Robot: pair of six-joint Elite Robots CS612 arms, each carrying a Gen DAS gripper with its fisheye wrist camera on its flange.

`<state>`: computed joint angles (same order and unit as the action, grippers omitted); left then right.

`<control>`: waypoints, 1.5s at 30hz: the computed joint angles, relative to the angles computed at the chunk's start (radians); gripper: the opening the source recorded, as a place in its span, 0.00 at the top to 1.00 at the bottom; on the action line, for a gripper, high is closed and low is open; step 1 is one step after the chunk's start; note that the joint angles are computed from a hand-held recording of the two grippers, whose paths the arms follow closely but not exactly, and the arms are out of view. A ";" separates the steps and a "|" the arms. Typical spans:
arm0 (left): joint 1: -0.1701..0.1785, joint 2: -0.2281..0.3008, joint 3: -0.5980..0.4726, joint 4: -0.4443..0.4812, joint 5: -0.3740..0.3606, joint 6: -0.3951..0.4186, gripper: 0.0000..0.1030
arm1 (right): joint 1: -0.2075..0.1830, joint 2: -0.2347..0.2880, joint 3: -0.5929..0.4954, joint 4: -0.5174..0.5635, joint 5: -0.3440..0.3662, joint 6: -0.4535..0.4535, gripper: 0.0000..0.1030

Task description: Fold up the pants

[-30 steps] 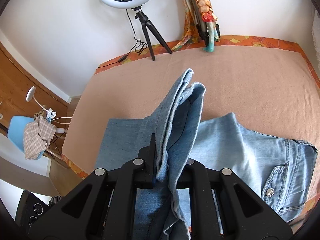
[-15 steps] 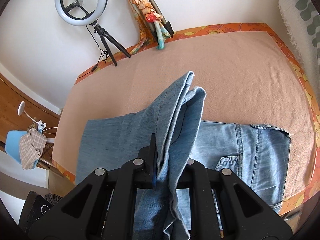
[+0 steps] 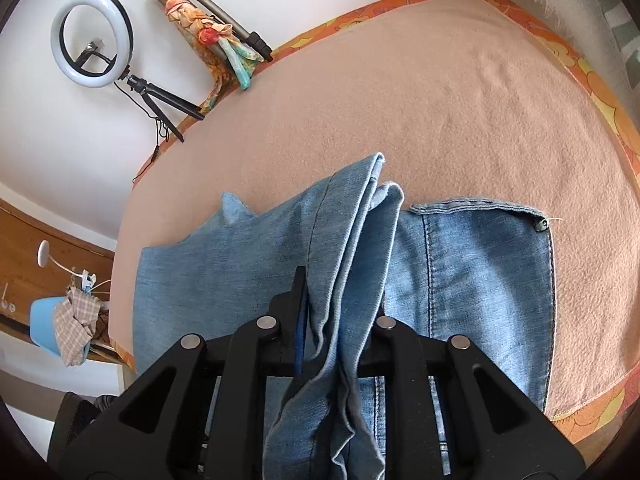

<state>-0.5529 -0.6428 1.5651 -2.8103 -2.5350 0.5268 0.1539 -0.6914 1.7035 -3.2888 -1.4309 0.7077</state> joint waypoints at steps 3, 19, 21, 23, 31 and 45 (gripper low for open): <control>-0.009 0.013 -0.015 0.007 0.011 -0.002 0.88 | -0.016 0.006 0.021 -0.077 0.021 0.036 0.56; -0.060 -0.026 0.049 0.094 0.059 0.084 0.81 | 0.007 0.004 -0.004 0.071 -0.175 -0.051 0.92; -0.070 -0.030 0.060 0.091 0.092 0.088 0.77 | 0.017 0.002 -0.015 0.105 -0.220 -0.075 0.92; -0.068 -0.032 0.064 0.087 0.083 0.066 0.77 | 0.030 -0.001 -0.028 0.149 -0.272 -0.089 0.91; -0.023 -0.081 0.131 -0.016 0.111 -0.005 0.69 | 0.072 -0.043 -0.011 0.169 -0.430 -0.047 0.80; 0.126 -0.128 0.213 -0.330 0.249 -0.133 0.51 | 0.167 -0.023 -0.044 -0.015 -0.431 -0.046 0.53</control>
<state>-0.4265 -0.7705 1.7783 -3.1402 -2.2864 0.3934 0.3209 -0.7142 1.6593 -3.3037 -1.8615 0.6613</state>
